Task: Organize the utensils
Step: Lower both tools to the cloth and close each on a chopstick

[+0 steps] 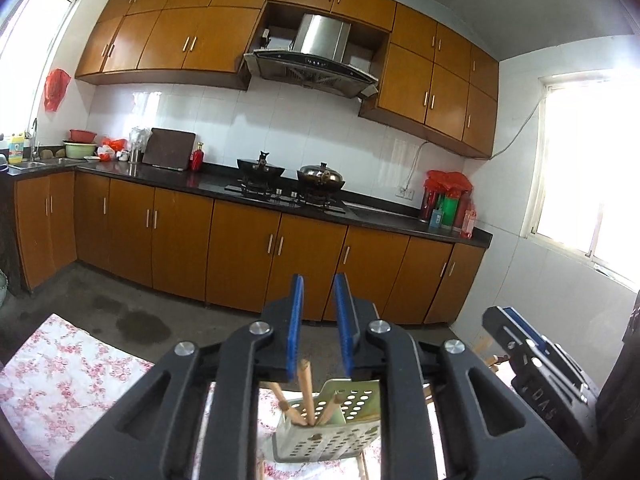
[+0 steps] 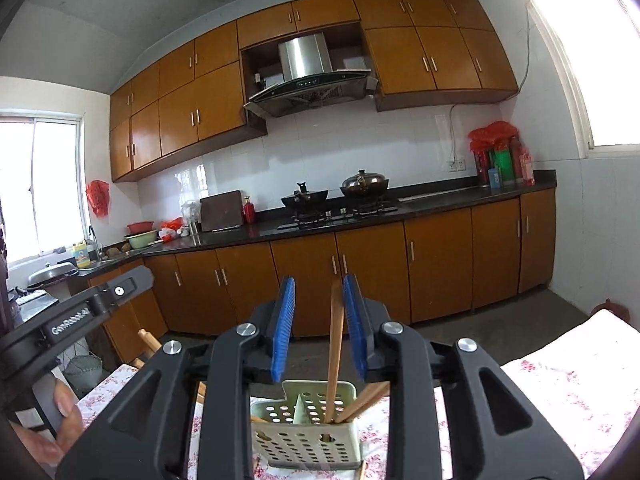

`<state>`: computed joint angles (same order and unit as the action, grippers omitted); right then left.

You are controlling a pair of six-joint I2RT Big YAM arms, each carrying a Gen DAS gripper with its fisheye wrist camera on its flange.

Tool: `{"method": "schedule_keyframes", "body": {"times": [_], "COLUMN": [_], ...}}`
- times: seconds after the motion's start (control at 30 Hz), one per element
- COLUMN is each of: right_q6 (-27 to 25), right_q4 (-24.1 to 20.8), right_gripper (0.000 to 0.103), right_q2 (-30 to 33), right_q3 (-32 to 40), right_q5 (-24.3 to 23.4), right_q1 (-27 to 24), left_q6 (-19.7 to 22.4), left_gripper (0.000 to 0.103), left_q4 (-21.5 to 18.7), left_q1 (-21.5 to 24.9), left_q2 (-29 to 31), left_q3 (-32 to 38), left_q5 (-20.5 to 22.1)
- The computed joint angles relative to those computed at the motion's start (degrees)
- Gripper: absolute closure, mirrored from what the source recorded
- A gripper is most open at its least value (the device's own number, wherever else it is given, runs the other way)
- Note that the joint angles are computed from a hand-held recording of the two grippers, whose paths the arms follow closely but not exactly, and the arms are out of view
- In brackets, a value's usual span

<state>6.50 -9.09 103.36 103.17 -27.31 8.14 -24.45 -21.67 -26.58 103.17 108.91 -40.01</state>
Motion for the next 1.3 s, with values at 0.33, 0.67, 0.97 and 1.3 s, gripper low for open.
{"method": "schedule_keyframes", "body": {"times": [0.33,0.67,0.97,1.3], "right_q6": [-4.67,-21.83,-22.29,-20.61], "right_q4": [-6.22,-36.93,-34.20,-34.08], "right_gripper": [0.056,0.085,0.094,0.095], "right_q2": [-8.83,-1.21,-1.11,0.57], "right_q3": [-10.79,-12.69,-15.85,-13.80], "right_q5": [-1.24,-1.77,4.12,4.29], "right_q1": [-4.35,-2.61,-0.83,-3.68], "left_q6": [-5.07,-22.41,-23.32,-22.80], "left_gripper": [0.057,0.073,0.073,0.094], "left_q4": [-4.52,-21.92,-25.07,-30.82], "left_q1": [-5.80,-5.52,-6.56,-5.64], "left_q2": [-12.43,-9.35,-2.34,4.26], "left_q3": [-17.71,-25.78,-21.01,-14.53], "left_q5": [-8.34,5.57,9.84,11.66]}}
